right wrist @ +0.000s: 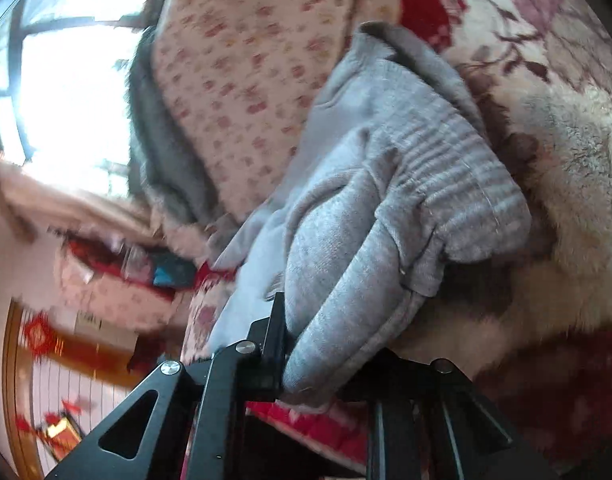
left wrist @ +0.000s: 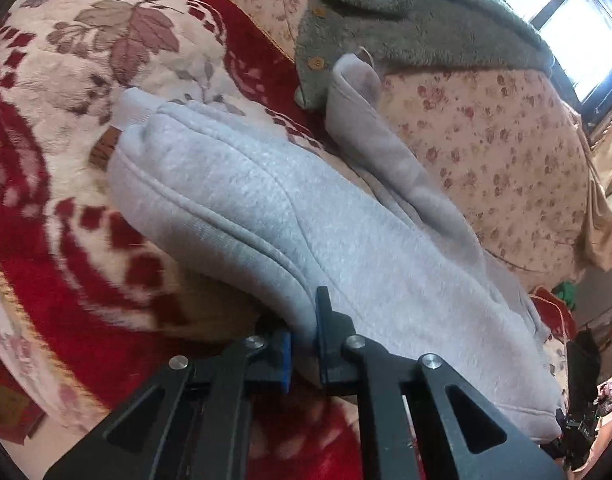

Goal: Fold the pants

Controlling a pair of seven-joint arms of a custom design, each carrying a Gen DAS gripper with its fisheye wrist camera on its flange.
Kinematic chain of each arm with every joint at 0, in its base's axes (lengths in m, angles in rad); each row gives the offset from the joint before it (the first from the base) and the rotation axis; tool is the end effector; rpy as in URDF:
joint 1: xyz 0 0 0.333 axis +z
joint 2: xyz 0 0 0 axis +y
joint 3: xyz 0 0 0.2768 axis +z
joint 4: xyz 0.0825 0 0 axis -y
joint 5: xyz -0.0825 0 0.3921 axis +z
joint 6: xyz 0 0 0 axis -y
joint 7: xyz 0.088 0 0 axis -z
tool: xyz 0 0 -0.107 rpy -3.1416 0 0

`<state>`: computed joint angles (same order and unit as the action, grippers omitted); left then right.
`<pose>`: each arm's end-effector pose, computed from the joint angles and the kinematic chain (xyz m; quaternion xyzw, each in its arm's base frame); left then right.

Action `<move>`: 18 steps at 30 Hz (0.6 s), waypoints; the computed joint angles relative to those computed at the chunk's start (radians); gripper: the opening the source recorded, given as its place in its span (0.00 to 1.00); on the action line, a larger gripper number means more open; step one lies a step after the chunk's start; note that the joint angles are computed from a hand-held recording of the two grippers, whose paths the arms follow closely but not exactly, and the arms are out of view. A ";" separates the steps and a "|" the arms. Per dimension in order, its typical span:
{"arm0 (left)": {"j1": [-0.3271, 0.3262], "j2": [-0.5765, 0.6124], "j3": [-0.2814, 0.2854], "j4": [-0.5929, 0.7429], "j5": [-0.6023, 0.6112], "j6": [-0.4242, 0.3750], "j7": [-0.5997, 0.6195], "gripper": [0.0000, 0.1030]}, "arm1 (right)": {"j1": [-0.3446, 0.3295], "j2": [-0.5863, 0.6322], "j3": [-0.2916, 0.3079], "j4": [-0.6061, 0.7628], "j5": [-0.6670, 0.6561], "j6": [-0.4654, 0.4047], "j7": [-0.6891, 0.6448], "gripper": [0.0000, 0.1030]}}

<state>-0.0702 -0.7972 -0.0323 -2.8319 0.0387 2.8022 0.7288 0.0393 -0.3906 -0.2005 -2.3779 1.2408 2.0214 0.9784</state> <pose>0.3827 -0.0406 0.4677 -0.8423 0.3874 -0.3479 0.1393 0.4727 -0.0246 0.4695 -0.5395 0.6312 0.2236 0.5103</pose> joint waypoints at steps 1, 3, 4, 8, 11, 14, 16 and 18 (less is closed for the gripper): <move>0.006 -0.021 -0.003 -0.011 0.009 -0.018 0.006 0.09 | -0.001 -0.020 0.006 -0.007 -0.028 -0.010 -0.005 0.18; 0.003 -0.033 -0.001 -0.025 0.012 -0.029 0.014 0.10 | -0.002 -0.051 0.025 -0.024 -0.097 0.006 -0.031 0.18; -0.001 -0.034 -0.002 -0.033 0.011 -0.031 0.015 0.10 | -0.002 -0.054 0.033 -0.032 -0.122 0.023 -0.024 0.18; 0.015 -0.059 -0.027 -0.044 0.032 -0.053 0.007 0.21 | -0.006 -0.029 0.068 -0.052 -0.249 0.099 0.056 0.18; 0.055 -0.091 -0.046 -0.043 0.053 -0.100 -0.026 0.85 | 0.005 -0.001 0.059 -0.046 -0.280 0.093 0.089 0.22; 0.099 -0.176 -0.020 -0.104 0.048 -0.077 -0.086 0.87 | -0.003 0.009 0.067 -0.016 -0.355 0.090 0.131 0.39; 0.134 -0.216 0.004 -0.133 0.029 -0.076 -0.125 0.87 | -0.023 -0.017 0.074 -0.023 -0.422 0.126 0.169 0.68; 0.165 -0.230 0.028 -0.154 0.014 -0.065 -0.150 0.88 | -0.028 -0.026 0.046 -0.026 -0.410 0.137 0.169 0.70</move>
<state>0.0944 -1.0272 -0.0040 -2.9860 0.0526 2.7373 0.5791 0.0109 -0.4168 -0.1542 -2.4039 0.8309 2.1589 1.1478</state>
